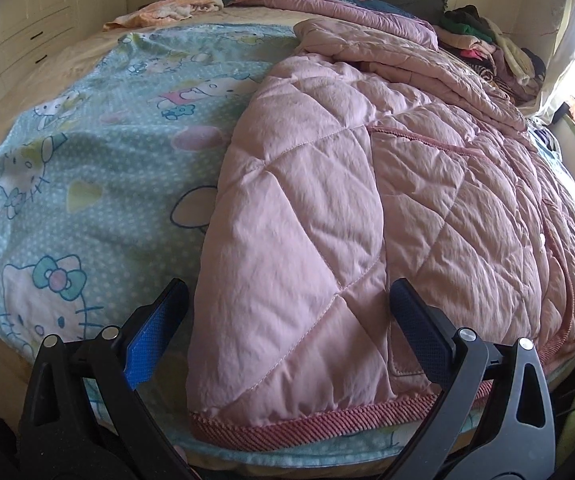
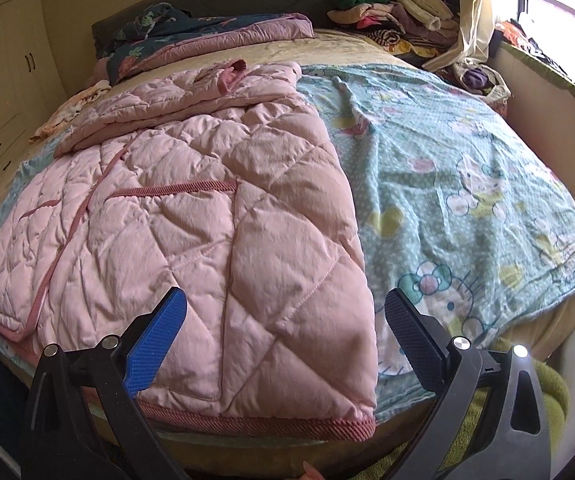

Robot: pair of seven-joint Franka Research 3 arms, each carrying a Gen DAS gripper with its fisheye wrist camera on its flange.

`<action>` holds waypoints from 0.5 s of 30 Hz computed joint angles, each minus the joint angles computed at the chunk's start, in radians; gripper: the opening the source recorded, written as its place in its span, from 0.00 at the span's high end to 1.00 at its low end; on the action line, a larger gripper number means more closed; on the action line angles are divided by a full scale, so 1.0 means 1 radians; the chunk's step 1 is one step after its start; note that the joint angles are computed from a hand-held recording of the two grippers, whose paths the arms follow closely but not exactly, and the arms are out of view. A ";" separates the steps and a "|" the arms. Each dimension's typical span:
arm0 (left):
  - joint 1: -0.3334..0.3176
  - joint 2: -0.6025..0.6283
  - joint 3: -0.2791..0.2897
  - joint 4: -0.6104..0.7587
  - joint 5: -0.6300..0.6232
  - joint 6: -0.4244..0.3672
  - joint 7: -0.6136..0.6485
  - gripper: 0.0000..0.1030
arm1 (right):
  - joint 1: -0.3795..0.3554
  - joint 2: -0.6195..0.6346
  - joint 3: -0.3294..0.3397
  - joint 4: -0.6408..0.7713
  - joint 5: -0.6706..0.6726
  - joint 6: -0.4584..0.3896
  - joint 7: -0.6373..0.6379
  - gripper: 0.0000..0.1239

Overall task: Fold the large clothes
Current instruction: 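Move both grippers down to the jacket's corduroy hem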

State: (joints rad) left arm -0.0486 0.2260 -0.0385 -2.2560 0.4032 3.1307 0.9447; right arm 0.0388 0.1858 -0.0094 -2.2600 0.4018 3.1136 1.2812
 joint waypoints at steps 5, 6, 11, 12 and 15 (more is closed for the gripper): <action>0.066 -0.009 -0.089 -0.020 -0.069 0.041 0.090 0.38 | -0.020 -0.011 0.018 -0.011 0.040 -0.025 -0.020 0.20; 0.084 -0.011 -0.111 -0.024 -0.083 0.048 0.111 0.51 | -0.024 -0.015 0.020 -0.013 0.048 -0.034 -0.026 0.20; 0.157 -0.018 -0.194 -0.036 -0.148 0.058 0.190 0.63 | -0.047 -0.016 0.034 -0.008 0.115 -0.113 -0.082 0.20; 0.154 -0.018 -0.192 -0.036 -0.154 0.058 0.197 0.63 | -0.061 -0.015 0.046 -0.004 0.156 -0.136 -0.114 0.20; 0.131 -0.020 -0.170 -0.040 -0.161 0.056 0.206 0.61 | -0.079 -0.021 0.061 0.001 0.268 -0.183 -0.203 0.21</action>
State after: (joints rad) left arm 0.0821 0.2059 -0.2088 -2.2965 0.2426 3.1871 1.1510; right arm -0.0398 0.1645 0.0520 -2.2595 0.6703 2.9305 1.0783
